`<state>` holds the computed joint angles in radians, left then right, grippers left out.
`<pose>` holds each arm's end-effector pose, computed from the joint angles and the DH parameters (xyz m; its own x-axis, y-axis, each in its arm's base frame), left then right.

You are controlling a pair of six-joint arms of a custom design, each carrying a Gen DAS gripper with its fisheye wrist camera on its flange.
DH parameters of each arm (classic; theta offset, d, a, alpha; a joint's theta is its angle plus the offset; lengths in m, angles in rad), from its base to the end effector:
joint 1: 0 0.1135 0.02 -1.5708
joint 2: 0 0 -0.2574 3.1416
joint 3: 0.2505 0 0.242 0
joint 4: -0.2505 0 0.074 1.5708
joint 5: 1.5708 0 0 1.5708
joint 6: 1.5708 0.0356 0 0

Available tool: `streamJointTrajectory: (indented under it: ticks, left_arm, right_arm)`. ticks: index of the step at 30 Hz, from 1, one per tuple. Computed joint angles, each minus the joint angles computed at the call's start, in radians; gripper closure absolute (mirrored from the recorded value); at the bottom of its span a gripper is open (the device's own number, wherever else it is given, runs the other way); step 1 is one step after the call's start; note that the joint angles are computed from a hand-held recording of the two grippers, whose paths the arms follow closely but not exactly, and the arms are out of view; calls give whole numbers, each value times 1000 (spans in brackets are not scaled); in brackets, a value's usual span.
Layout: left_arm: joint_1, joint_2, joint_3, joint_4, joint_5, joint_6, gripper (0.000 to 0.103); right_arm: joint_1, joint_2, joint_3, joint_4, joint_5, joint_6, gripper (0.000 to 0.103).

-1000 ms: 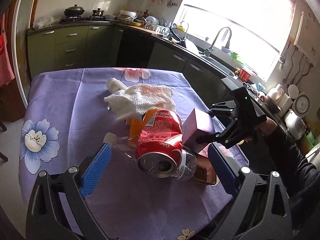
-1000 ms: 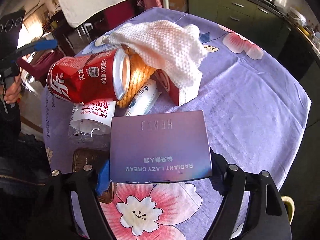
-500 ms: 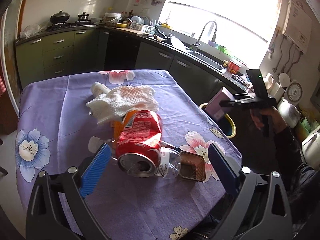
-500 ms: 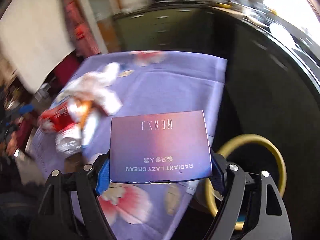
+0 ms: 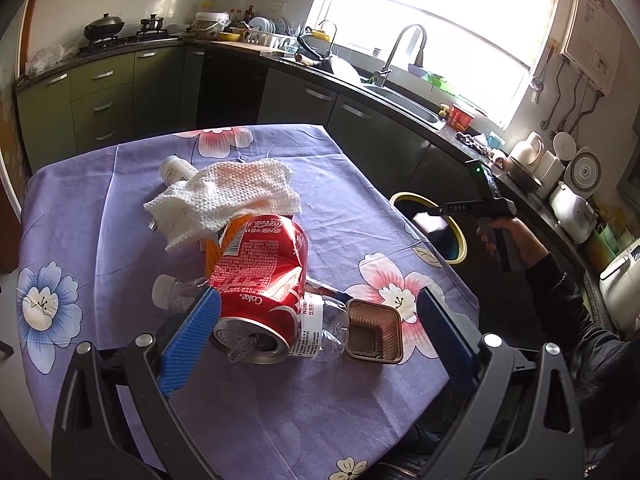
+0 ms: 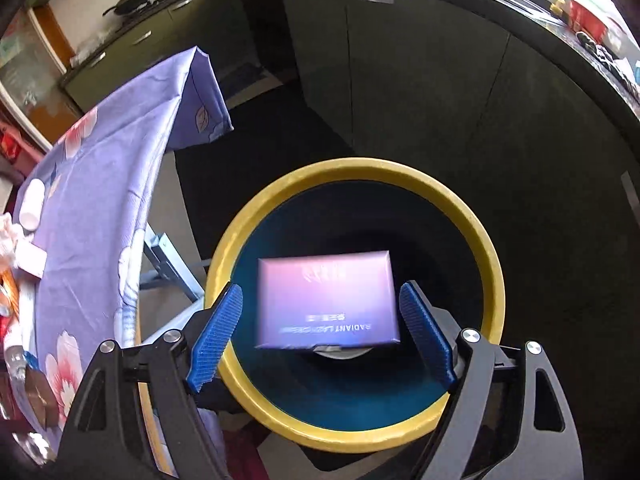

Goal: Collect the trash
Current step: 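Lower the purple box into the yellow bin and open the right gripper, then grasp the crushed red Coca-Cola can with the left gripper and lift it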

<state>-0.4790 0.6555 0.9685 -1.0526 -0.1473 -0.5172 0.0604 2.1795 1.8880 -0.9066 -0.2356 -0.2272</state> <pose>0.0922 -0.0420 0.3261 -0.6977 -0.1887 -0.6910 0.0169 0.9601 -0.2793 0.4472 0.0354 0.2136 -0.8734 -0.2722 -0.4037 -0.3492 0.9280 0.1298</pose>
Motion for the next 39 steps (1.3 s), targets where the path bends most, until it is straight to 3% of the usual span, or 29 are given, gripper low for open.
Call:
streamJointTrajectory:
  ticks: [9,13,19,24,31,39]
  left_arm:
    - [10,22,0,5,24,20,8]
    - [97,69,12,12,108,97,8]
    - [278,206,62,9,254,244,8]
    - [397,383,138,-45,335,354,8]
    - [462,568,204,-140,391,405,9]
    - [382,631,244,-164,277,418,13]
  right_arm:
    - [-7,-236,-263,106,-60,13,19]
    - [-18,-376,-429,146,-112,15,18]
    - [-8,-471,-570,155,-146,8,18]
    - [-5,-480,-600,155,-151,9,18]
    - [20,-436,-594,174,-156,26,18]
    - [34,-406,-597,186,-160,33,18]
